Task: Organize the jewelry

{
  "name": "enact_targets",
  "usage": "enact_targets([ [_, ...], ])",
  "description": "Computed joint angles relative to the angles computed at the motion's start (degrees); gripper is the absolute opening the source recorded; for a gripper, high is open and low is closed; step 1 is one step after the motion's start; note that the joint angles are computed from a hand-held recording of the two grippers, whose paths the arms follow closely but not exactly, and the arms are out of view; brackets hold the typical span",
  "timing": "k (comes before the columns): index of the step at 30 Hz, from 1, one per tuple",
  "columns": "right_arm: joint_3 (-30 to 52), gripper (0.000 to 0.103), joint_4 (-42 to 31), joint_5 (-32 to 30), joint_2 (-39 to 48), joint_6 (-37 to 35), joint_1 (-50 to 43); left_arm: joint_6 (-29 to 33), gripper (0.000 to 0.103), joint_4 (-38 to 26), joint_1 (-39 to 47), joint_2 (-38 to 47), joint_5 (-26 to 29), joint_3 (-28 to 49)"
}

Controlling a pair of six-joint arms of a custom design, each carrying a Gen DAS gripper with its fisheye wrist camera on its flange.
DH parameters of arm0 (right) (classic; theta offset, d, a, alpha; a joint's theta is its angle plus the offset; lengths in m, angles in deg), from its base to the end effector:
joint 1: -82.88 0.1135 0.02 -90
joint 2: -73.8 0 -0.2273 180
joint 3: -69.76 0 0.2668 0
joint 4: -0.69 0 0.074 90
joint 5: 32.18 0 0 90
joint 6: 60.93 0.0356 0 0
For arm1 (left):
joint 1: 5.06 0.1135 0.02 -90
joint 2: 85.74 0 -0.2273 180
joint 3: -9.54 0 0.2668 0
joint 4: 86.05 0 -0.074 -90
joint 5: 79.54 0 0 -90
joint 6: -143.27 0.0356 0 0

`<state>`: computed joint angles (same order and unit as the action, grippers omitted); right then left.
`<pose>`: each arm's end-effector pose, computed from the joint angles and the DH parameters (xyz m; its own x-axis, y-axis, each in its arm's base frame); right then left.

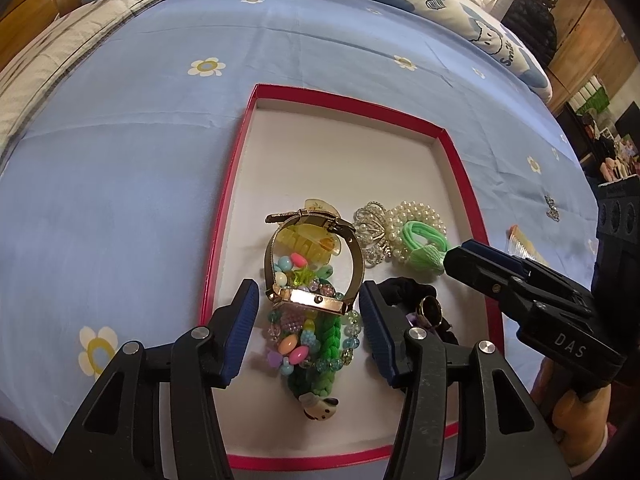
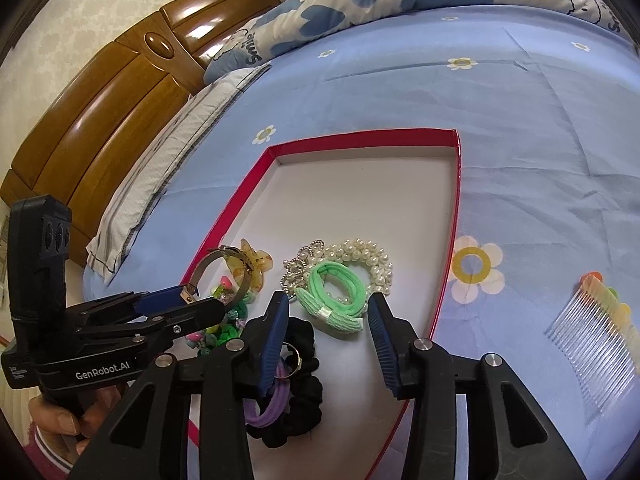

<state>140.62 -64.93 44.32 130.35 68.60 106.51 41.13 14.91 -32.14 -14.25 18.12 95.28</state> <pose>0.1993 0.0962 0.2843 -0.8847 0.2885 -0.3662 0.0514 0.8411 0.5384 0.2231 -0.1194 0.2958 -0.8931 0.2225 -0.3910 0.3211 0.9240 -0.2075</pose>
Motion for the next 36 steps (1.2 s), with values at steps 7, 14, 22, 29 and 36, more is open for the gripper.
enact_targets([
  [7,0.4,0.052,-1.3,0.3,-2.9,1.5,-0.5,-0.5,0.06,-1.0,0.8,-2.7,0.8,0.2],
  [14,-3.1,0.075,-1.8,-0.3,-14.6,7.7,-1.1,-3.6,0.085,-2.4,4.1,-11.9,6.1,-3.1],
  [22,-8.2,0.083,-6.2,10.3,-31.4,21.7,10.5,-7.3,0.092,-5.6,5.5,-24.8,8.4,-9.1],
  [29,-7.4,0.083,-12.3,27.8,-36.6,32.9,29.5,-9.2,0.092,-9.1,3.9,-30.6,6.0,-10.8],
  [36,0.2,0.084,-22.0,46.2,-31.1,44.8,49.9,-11.6,0.092,-13.2,-3.6,-33.3,-3.2,-7.1],
])
